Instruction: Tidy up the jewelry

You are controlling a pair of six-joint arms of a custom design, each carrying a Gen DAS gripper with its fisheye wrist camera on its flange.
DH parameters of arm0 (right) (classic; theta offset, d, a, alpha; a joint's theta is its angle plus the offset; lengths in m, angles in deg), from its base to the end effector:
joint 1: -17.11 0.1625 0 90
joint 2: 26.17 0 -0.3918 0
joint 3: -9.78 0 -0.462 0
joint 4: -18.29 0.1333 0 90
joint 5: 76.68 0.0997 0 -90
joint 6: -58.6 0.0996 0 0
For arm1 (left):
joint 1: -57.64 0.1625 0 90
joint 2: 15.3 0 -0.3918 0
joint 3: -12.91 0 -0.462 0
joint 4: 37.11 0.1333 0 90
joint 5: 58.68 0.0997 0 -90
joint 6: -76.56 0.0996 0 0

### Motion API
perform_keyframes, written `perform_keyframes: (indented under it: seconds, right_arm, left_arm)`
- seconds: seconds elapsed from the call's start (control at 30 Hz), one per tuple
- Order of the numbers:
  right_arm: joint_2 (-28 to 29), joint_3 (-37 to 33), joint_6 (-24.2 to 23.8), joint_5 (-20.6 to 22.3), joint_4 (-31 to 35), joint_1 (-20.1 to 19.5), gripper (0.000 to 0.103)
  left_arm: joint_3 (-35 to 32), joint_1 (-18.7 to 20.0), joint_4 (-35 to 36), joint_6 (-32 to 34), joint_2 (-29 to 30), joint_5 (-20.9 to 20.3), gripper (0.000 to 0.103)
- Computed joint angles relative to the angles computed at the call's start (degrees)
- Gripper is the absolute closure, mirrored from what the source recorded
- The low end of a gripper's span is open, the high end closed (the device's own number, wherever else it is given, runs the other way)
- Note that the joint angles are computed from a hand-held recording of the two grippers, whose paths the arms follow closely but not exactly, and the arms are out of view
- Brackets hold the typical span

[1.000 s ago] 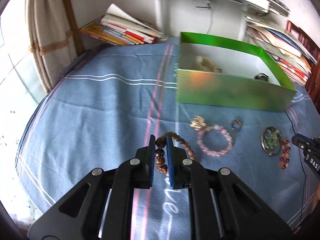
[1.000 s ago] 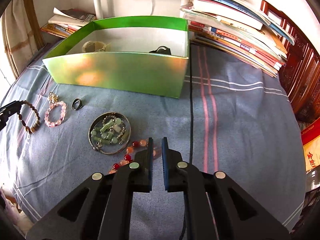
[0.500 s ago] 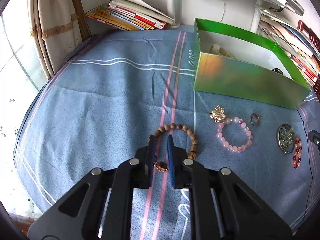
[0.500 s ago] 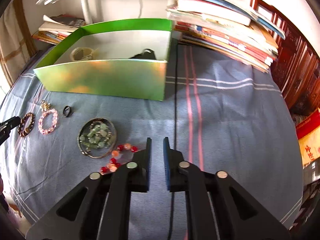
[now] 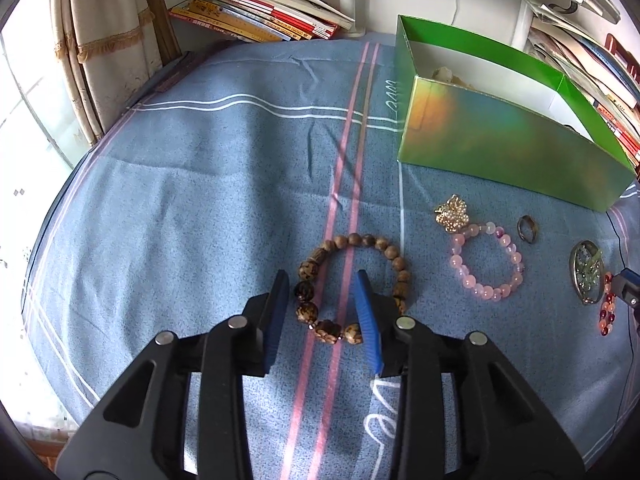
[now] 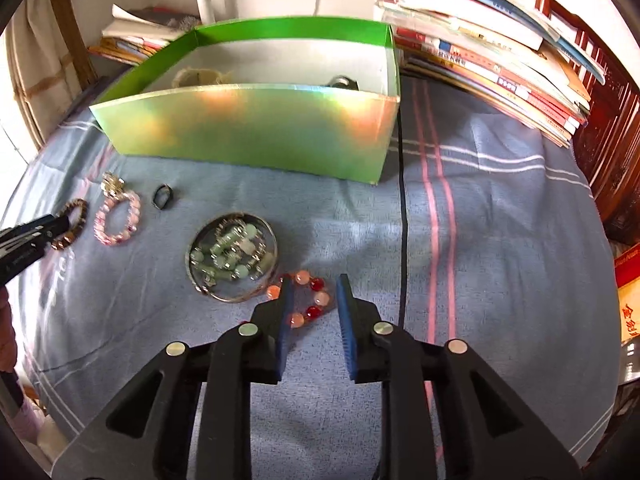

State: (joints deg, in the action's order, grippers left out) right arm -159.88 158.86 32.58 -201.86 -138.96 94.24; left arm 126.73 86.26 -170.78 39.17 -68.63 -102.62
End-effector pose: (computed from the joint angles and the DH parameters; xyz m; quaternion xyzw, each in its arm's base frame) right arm 0.0071 -0.3097 0.3514 -0.0332 -0.8667 0.3027 0.3951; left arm -0.3732 -0.4372 -0.0203 0.2452 0.8786 -0.2062 0.3541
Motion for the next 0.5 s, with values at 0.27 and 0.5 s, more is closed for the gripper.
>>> perform_keyframes:
  seconds: [0.27, 0.5]
  right_arm:
    - [2.9, -1.7, 0.5, 2.8, -0.6, 3.3, 0.079]
    - [12.8, -3.9, -0.2, -0.4, -6.7, 5.8, 0.061]
  left_arm:
    - [-0.2, -0.1, 0.1, -0.1, 0.4, 0.0, 0.061]
    - [0.0, -0.5, -0.5, 0.8, 0.5, -0.3, 0.057]
